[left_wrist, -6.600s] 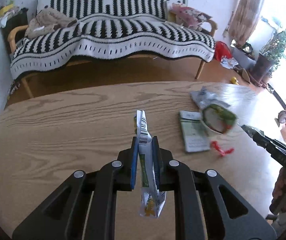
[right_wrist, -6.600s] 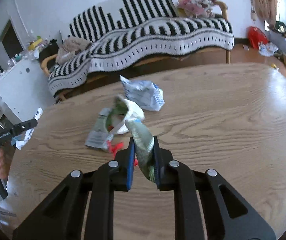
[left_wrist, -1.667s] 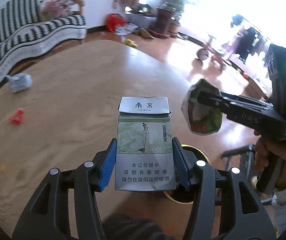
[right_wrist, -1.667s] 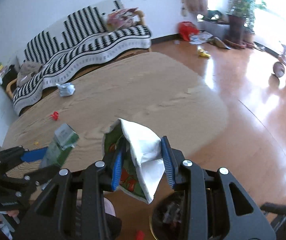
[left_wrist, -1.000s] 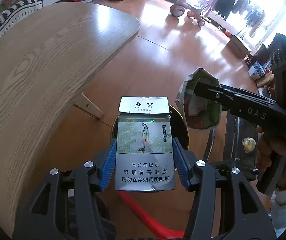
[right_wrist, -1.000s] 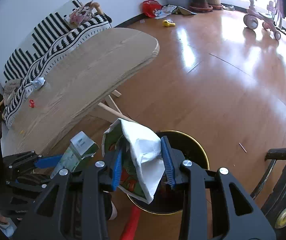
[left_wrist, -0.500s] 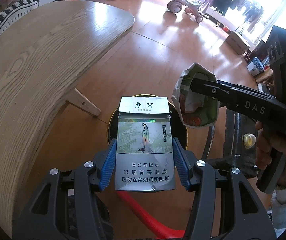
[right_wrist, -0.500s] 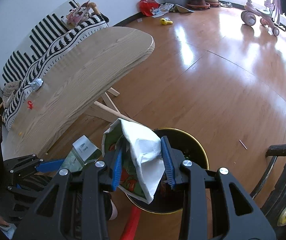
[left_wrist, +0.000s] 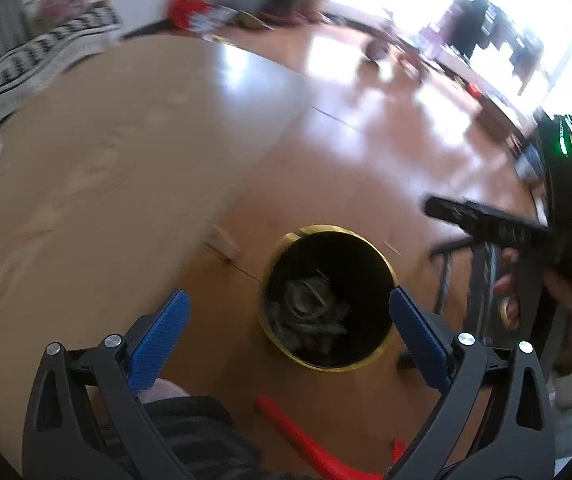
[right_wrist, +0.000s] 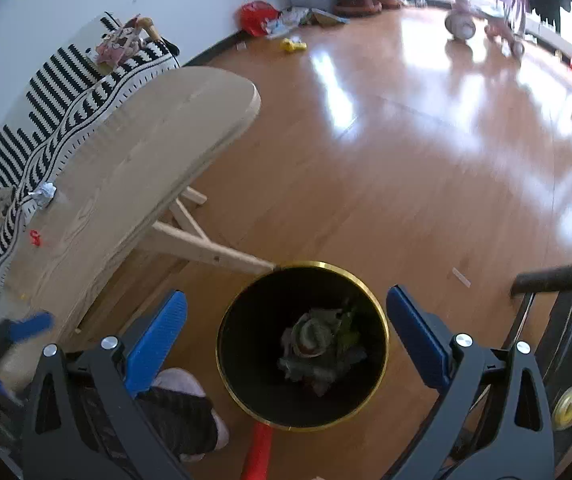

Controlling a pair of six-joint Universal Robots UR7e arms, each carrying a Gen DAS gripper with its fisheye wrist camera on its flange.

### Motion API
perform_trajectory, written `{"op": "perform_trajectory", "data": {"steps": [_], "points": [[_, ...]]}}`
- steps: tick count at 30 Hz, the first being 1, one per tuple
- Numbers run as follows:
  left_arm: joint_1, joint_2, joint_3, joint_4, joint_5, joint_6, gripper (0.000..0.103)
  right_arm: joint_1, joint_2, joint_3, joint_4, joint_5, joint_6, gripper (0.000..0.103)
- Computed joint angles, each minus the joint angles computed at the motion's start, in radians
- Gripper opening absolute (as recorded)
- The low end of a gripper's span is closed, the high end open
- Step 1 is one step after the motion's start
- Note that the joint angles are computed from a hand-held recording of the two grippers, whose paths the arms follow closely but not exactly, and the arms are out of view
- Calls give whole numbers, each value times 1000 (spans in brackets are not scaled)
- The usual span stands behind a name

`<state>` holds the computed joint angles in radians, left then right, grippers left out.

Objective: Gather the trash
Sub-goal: 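Carry pack and snack bag to the bin and open both tools, then grasp the red ribbon with left tool while right tool grasps crumpled wipes packet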

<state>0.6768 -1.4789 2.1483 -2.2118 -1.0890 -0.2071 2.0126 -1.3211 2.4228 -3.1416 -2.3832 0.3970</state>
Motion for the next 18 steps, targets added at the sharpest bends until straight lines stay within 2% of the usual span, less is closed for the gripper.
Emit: {"op": "perform_trajectory", "data": {"steps": [3,5,8,11,13,18], "points": [[44,-58,-29,11,141,-2,97,19,73,-64,-57,34,-76,97],[96,-78,-69,40,249,-4,97,35,128,-126,-56,41,-126,97],[185,-89,-139,57,335,-9,97,64,240,-257,-60,83,-217,97],[263,-79,-207,43,400,-21,97,84,345,-382,-92,123,-313,97],[306,-54,-251,31,427,-21,97,88,400,-462,-64,158,-351,97],[389,39,-342,-12,416,7,97,87,531,-660,54,215,-402,97]]}}
